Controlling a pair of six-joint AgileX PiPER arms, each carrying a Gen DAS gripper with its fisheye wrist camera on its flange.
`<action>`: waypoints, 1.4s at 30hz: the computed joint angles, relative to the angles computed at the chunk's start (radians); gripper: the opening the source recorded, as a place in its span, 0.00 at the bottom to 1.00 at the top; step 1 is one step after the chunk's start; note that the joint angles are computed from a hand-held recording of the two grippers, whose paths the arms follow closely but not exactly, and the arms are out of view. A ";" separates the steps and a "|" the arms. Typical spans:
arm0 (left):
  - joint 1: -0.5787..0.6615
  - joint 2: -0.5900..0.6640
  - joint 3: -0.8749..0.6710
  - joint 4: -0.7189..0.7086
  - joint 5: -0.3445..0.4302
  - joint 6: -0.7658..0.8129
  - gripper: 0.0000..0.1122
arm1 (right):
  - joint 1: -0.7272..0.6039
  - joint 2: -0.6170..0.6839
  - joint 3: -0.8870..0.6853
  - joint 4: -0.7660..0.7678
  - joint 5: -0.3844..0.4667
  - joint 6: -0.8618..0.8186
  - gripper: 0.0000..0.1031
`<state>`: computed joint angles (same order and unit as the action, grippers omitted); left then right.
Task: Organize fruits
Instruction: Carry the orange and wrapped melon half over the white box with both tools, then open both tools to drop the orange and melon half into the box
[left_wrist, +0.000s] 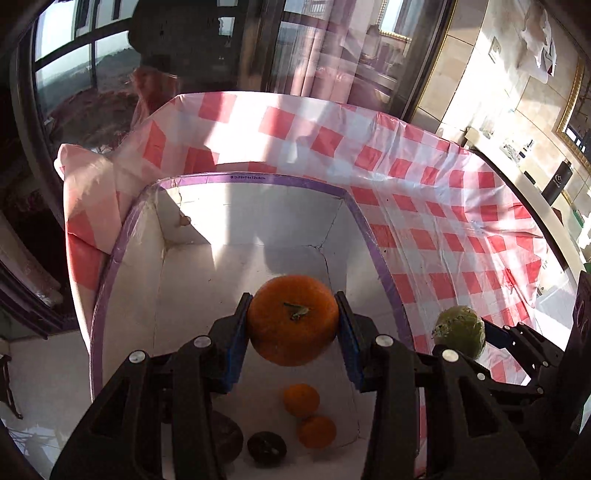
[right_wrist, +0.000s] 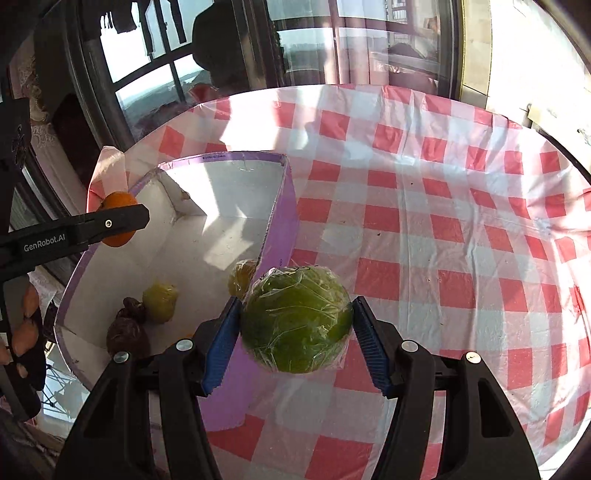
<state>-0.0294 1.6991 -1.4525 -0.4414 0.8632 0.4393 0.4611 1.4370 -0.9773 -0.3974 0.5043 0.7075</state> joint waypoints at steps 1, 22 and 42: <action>0.017 0.001 0.001 -0.002 0.004 0.007 0.39 | 0.021 0.007 -0.013 -0.009 0.004 -0.003 0.58; 0.006 0.155 -0.060 0.310 0.000 -0.098 0.39 | 0.154 0.358 -0.349 0.199 0.196 -0.400 0.59; 0.020 0.239 -0.132 0.330 0.053 -0.148 0.47 | 0.180 0.438 -0.443 0.107 0.275 -0.365 0.59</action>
<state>-0.0093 1.9379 -1.5846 -0.1112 0.9159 0.2910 0.6416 1.8748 -1.4199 -0.2907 0.7796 0.3427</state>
